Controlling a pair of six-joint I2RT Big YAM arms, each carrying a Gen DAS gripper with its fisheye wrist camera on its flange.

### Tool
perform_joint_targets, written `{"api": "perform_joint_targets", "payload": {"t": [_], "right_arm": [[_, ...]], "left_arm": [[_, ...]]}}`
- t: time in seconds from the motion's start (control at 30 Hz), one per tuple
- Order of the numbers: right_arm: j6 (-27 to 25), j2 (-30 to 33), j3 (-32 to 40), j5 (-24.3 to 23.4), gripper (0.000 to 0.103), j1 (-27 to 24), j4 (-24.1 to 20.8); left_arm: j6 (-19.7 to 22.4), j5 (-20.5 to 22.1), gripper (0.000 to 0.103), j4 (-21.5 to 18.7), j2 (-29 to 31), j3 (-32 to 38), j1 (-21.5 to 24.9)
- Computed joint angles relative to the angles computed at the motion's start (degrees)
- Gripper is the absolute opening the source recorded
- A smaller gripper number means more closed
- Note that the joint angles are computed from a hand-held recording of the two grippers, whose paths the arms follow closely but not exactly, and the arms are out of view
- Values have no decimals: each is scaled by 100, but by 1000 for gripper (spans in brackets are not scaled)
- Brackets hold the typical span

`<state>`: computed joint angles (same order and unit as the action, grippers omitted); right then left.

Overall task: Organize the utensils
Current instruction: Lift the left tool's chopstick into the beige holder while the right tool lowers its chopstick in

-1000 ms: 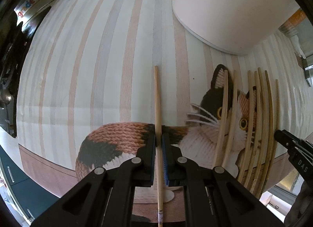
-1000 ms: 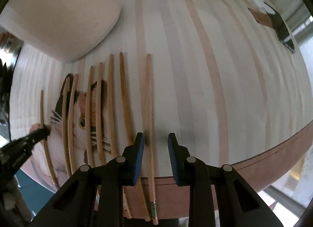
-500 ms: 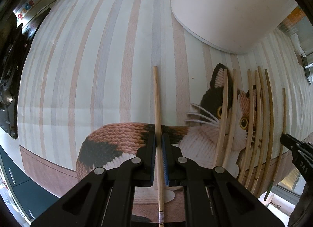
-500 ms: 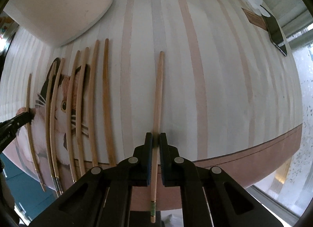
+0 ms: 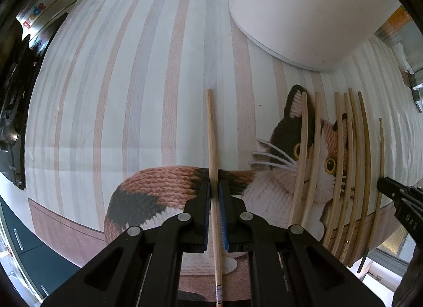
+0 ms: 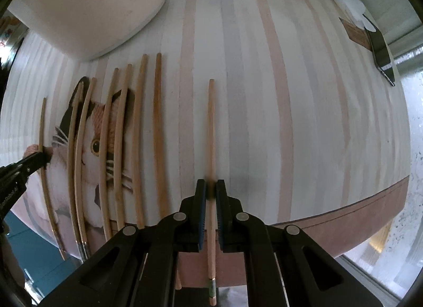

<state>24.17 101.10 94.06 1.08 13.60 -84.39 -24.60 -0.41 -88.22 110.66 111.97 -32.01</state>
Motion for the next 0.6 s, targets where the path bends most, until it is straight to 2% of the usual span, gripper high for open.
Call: {"api": "perform_joint_targets", "payload": {"t": [0.13,0.23,0.3,0.37,0.6], "right_arm": [[182,182,223,-42,9,47,-163],[68,406,495,30,9,1,-249],[-5,743,933,34,9,-71,-346],[31,753,949,13,9,-45,-350],[190,299,484,101,7,-177,137]], "left_arm": [[42,43,6,-138,126,192,33],[125,53,6,-278,298,455,71],[225,5,6,-376,411,634,74],[289,-60,5,-421,476,742,65],[169,-595,4,-99,205,752,6]]}}
